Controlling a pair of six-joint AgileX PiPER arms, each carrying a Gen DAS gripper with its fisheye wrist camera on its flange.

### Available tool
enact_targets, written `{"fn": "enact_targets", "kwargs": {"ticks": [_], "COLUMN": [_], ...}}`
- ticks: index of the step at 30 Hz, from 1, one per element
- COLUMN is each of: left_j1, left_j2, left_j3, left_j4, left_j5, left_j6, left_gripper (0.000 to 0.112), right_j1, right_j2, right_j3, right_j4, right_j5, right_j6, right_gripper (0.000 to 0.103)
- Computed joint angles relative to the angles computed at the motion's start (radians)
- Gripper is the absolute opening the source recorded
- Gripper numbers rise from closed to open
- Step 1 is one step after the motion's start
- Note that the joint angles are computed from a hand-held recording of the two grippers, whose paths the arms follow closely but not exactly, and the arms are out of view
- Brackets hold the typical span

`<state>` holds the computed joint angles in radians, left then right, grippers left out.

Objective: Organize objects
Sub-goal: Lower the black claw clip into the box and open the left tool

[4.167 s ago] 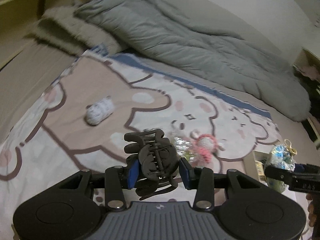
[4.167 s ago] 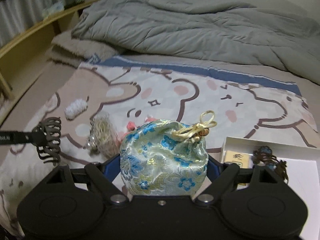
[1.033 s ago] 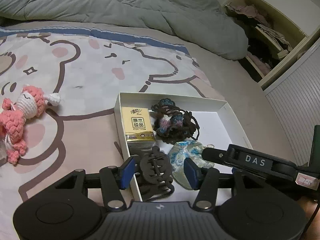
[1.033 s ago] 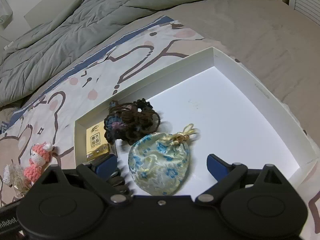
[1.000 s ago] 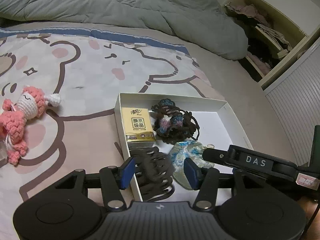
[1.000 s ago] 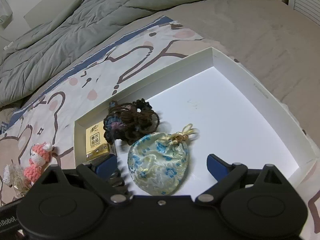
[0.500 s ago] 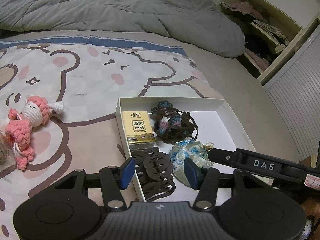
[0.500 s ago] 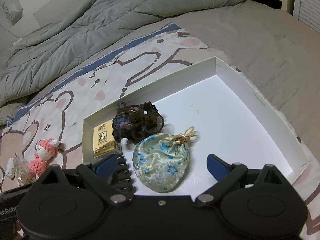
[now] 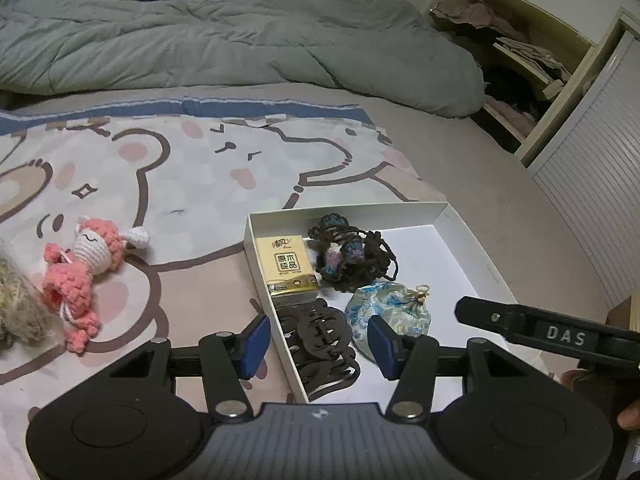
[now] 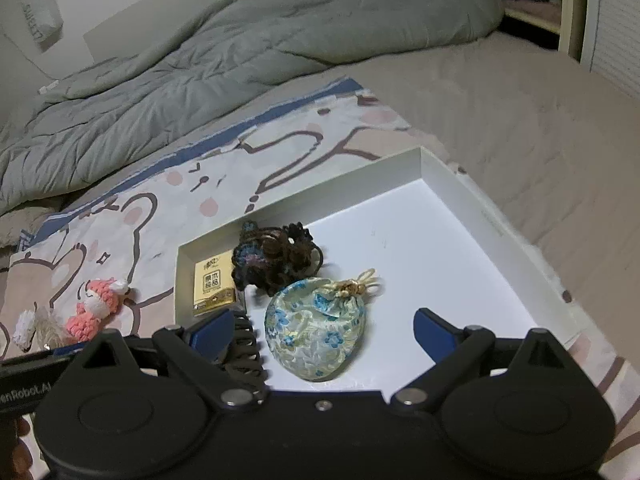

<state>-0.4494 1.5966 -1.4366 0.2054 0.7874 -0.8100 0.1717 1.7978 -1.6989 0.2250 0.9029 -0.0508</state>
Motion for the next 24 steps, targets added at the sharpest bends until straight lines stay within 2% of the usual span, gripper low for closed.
{"fn": "enact_targets", "kwargs": {"ticks": [4, 12, 20, 24], "left_j1": [-0.018, -0.059, -0.088, -0.099], "left_j2": [-0.022, -0.059, -0.091, -0.101], "left_j3": [0.006, 0.020, 0.042, 0.051], "left_j4": [0.031, 0.083, 0.130, 0.161], "left_j5": [0.024, 0.058, 0.079, 0.090], "left_j6": [-0.009, -0.024, -0.064, -0.079], "left_gripper": [0.056, 0.077, 0.084, 0.093], "right_j1": [-0.010, -0.017, -0.054, -0.076], "right_j2": [-0.043, -0.122, -0.202, -0.240], "right_j3": [0.034, 0.115, 0.193, 0.236], "right_j4": [0.011, 0.005, 0.033, 0.055], "right_j5": [-0.012, -0.041, -0.062, -0.082], "right_j6": [-0.020, -0.070, -0.123, -0.170], "right_gripper": [0.097, 0.097, 0.098, 0.102]}}
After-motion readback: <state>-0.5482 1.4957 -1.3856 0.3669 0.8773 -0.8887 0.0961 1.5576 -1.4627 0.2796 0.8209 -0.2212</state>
